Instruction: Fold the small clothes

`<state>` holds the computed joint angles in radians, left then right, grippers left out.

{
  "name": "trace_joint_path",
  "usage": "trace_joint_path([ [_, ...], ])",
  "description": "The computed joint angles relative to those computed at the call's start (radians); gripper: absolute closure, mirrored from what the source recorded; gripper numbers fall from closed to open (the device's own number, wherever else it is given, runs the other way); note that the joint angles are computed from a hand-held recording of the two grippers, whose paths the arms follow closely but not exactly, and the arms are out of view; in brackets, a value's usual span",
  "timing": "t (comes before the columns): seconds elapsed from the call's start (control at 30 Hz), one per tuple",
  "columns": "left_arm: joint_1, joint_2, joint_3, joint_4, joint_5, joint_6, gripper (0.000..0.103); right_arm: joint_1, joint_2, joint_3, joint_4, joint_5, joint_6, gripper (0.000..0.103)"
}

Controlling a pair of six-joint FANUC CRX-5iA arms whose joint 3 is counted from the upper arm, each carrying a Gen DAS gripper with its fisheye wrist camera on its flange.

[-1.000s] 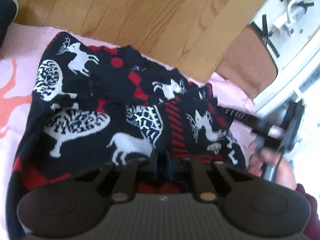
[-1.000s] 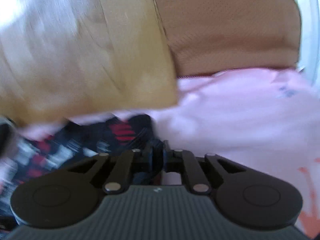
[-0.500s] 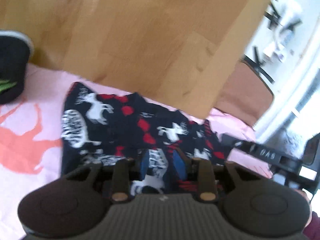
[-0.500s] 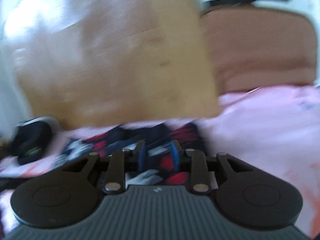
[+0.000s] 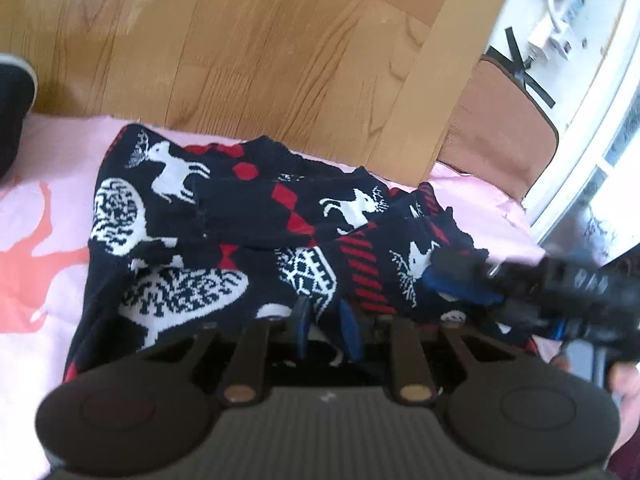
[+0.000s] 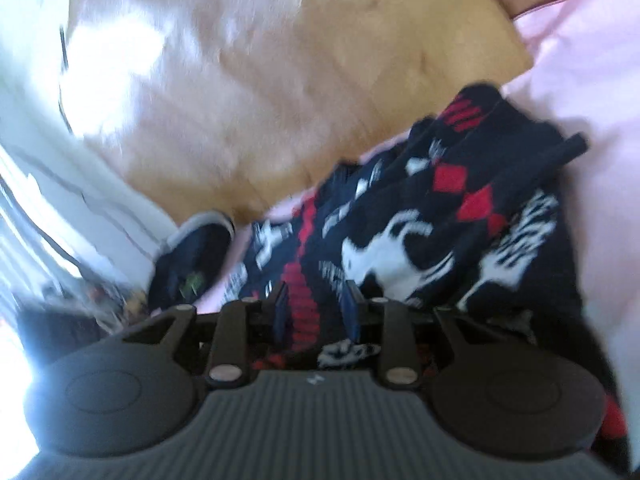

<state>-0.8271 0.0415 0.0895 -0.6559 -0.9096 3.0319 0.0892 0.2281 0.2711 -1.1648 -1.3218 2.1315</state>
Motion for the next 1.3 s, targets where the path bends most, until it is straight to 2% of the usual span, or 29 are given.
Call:
trace_joint_path([
  [0.07, -0.013, -0.004, 0.002, -0.027, -0.007, 0.026, 0.075, -0.035, -0.003, -0.008, -0.044, -0.007, -0.019, 0.067],
  [0.17, -0.038, -0.007, 0.008, -0.085, -0.031, 0.079, 0.061, -0.040, 0.013, 0.004, -0.041, -0.009, -0.091, 0.067],
  [0.33, -0.028, 0.011, 0.026, -0.058, -0.055, 0.043, 0.059, -0.014, -0.005, -0.008, 0.002, 0.019, -0.093, 0.067],
  [0.5, -0.053, 0.052, 0.080, -0.076, -0.128, -0.019, 0.057, 0.023, -0.025, -0.024, 0.053, 0.070, -0.076, 0.068],
  [0.83, -0.050, 0.052, 0.078, -0.079, -0.116, -0.019, 0.051, 0.032, -0.030, -0.036, 0.067, 0.094, -0.063, 0.068],
  [0.97, -0.043, 0.046, 0.075, -0.051, -0.112, -0.071, 0.048, 0.050, -0.042, -0.040, 0.105, 0.107, -0.058, 0.067],
  [1.0, -0.048, 0.049, 0.086, -0.036, -0.138, -0.125, 0.048, 0.056, -0.058, -0.048, 0.132, 0.106, -0.053, 0.067],
  [1.07, -0.090, 0.056, 0.120, -0.023, -0.241, -0.244, 0.040, 0.062, -0.116, -0.080, 0.196, 0.088, 0.004, 0.067],
  [1.13, -0.151, 0.030, 0.113, -0.026, -0.319, -0.308, 0.036, 0.071, -0.192, -0.120, 0.295, 0.058, 0.074, 0.044],
  [1.17, -0.180, 0.005, 0.094, -0.030, -0.340, -0.305, 0.035, 0.068, -0.223, -0.133, 0.345, 0.014, 0.110, 0.043],
  [1.2, -0.209, -0.027, 0.067, -0.033, -0.356, -0.287, 0.034, 0.040, -0.267, -0.165, 0.344, -0.002, 0.169, 0.043],
  [1.27, -0.261, -0.104, 0.004, -0.019, -0.379, -0.209, 0.024, -0.057, -0.337, -0.213, 0.307, -0.054, 0.245, 0.043],
  [1.3, -0.278, -0.141, -0.027, 0.000, -0.382, -0.160, 0.023, -0.118, -0.359, -0.226, 0.277, -0.087, 0.257, 0.043],
])
